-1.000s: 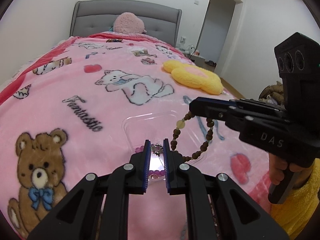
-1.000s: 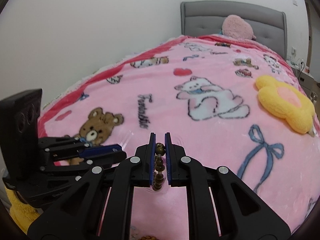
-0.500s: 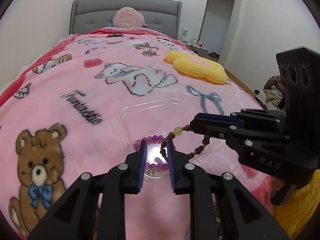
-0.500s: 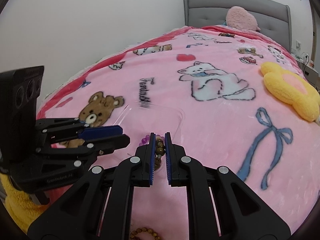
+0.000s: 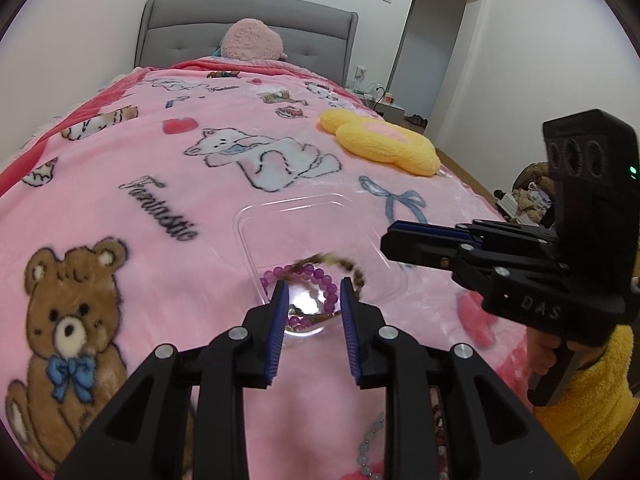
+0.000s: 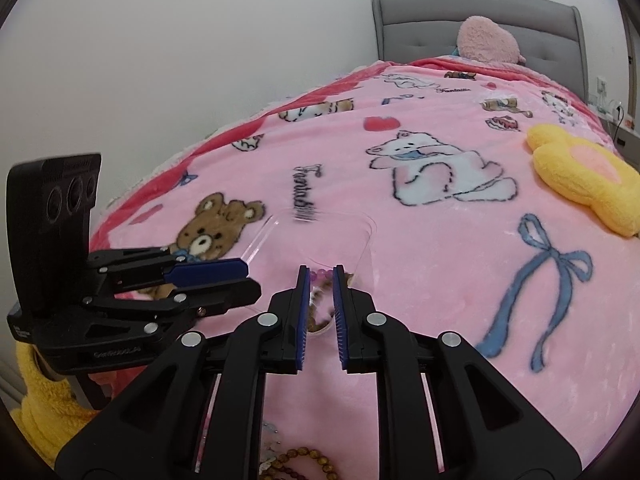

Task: Organize jewelry
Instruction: 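Carry both items over the clear tray and open both tools to release them, then move both open tools back to the remaining jewelry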

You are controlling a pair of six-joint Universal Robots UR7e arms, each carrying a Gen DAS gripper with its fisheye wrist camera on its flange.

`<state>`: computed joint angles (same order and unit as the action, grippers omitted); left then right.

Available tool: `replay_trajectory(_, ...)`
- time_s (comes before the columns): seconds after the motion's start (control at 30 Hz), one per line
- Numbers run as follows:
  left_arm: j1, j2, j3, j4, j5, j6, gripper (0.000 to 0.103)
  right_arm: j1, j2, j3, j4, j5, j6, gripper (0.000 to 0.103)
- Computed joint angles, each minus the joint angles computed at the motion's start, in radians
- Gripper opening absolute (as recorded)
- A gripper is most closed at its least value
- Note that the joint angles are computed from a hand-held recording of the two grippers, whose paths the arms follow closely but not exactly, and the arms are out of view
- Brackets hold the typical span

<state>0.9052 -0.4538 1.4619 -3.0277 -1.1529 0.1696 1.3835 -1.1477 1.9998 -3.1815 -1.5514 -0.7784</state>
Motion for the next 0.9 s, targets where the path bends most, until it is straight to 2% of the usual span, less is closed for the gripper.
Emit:
replay_trajectory(0.1,-0.005,-0.015,0.032,-0.028,-0.006,0.003,0.027,-0.002,-0.009,0.008,-0.001,0.007,0.005,0.018)
replay_trajectory(0.2,-0.015,-0.035,0.082,-0.092,-0.01,0.021,0.034,-0.013,-0.035,0.032,0.003,0.029,-0.012,0.02)
replay_trajectory(0.27,-0.023,-0.05,0.12,-0.134,-0.022,0.035,0.036,-0.029,-0.06,0.063,-0.005,0.051,-0.029,0.028)
replay_trajectory(0.4,-0.039,-0.068,0.185,-0.173,-0.018,0.057,0.042,-0.061,-0.111,0.133,-0.032,0.066,-0.078,0.028)
replay_trajectory(0.53,-0.054,-0.062,0.228,-0.201,0.016,0.069,0.042,-0.084,-0.137,0.181,-0.056,0.043,-0.123,0.03)
replay_trajectory(0.7,-0.041,-0.064,0.259,-0.167,-0.004,0.027,0.042,-0.114,-0.148,0.225,-0.081,0.008,-0.16,0.03)
replay_trajectory(0.9,-0.036,-0.061,0.282,-0.152,0.013,0.029,0.042,-0.132,-0.136,0.24,-0.091,-0.04,-0.182,0.03)
